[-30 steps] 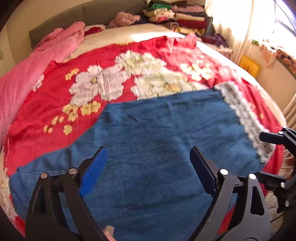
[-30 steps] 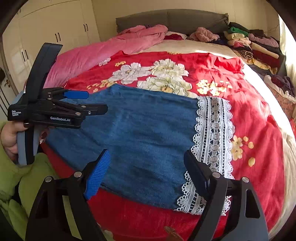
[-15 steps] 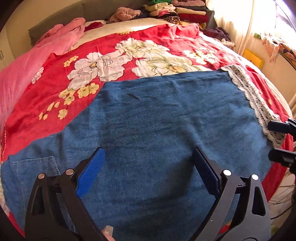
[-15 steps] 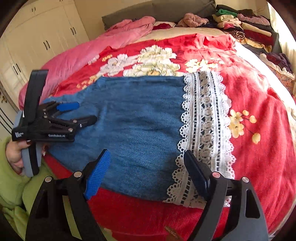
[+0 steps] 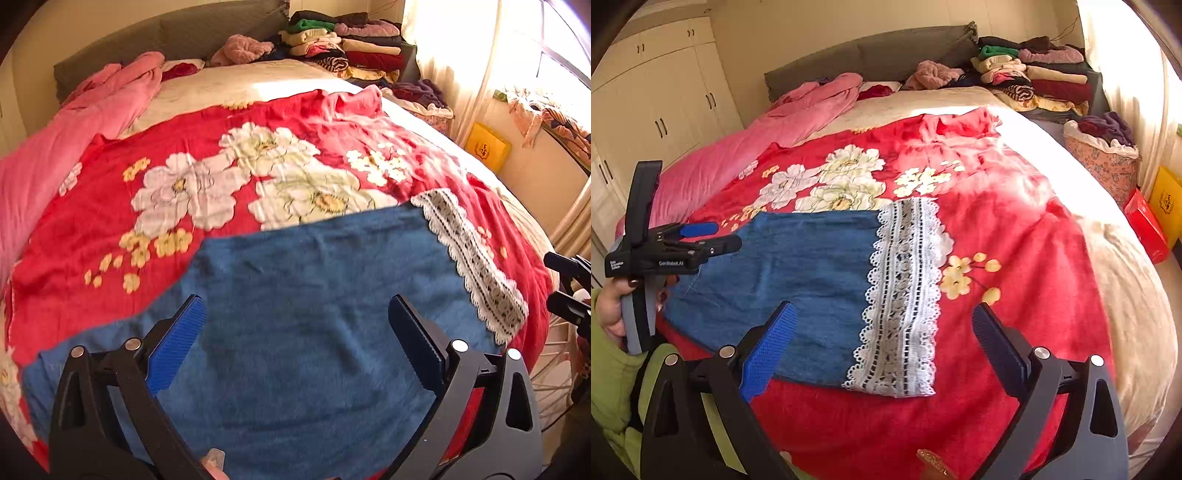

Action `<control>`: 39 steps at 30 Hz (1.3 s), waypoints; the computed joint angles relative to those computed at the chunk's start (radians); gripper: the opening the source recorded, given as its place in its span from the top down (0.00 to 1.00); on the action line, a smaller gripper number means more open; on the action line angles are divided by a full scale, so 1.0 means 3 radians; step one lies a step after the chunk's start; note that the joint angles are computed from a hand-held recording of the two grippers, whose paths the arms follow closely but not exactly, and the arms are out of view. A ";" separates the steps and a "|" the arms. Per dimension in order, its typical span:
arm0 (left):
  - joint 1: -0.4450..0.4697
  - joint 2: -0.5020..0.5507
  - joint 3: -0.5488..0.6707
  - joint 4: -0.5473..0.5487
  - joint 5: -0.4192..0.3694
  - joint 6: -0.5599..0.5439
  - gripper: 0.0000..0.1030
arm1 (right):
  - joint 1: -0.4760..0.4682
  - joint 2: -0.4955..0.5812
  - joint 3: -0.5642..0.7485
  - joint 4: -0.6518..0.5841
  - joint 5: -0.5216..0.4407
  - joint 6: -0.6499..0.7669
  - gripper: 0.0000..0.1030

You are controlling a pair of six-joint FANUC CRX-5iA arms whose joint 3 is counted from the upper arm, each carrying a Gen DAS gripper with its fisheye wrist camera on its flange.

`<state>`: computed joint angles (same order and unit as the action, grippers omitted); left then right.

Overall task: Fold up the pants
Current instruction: 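Open both grippers and lift them away from the folded pants, then grasp the lace-trimmed edge with the right gripper while the left gripper grasps denim beside it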

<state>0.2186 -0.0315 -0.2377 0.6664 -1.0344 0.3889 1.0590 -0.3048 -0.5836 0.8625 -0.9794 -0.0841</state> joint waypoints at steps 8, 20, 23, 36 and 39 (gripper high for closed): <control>-0.0277 0.0162 0.0256 -0.0053 0.0034 0.0037 0.09 | 0.0045 -0.0124 -0.0087 0.0000 -0.0110 -0.0114 0.08; -0.0683 0.0416 0.0463 -0.0138 0.0099 -0.0085 0.10 | -0.0078 0.0001 -0.0082 -0.0283 0.0243 0.0042 0.08; -0.0765 0.0581 0.0626 -0.0228 -0.0034 0.0002 0.09 | -0.0127 0.0049 -0.0076 -0.0376 0.0347 0.0088 0.08; -0.0940 0.0926 0.0718 -0.0346 -0.0149 0.0111 0.35 | -0.0396 0.0117 -0.0208 -0.0456 0.0906 -0.0016 0.38; -0.0931 0.0905 0.0681 -0.0269 -0.0213 0.0052 0.55 | -0.0461 0.0110 -0.0215 -0.0529 0.1104 0.0083 0.48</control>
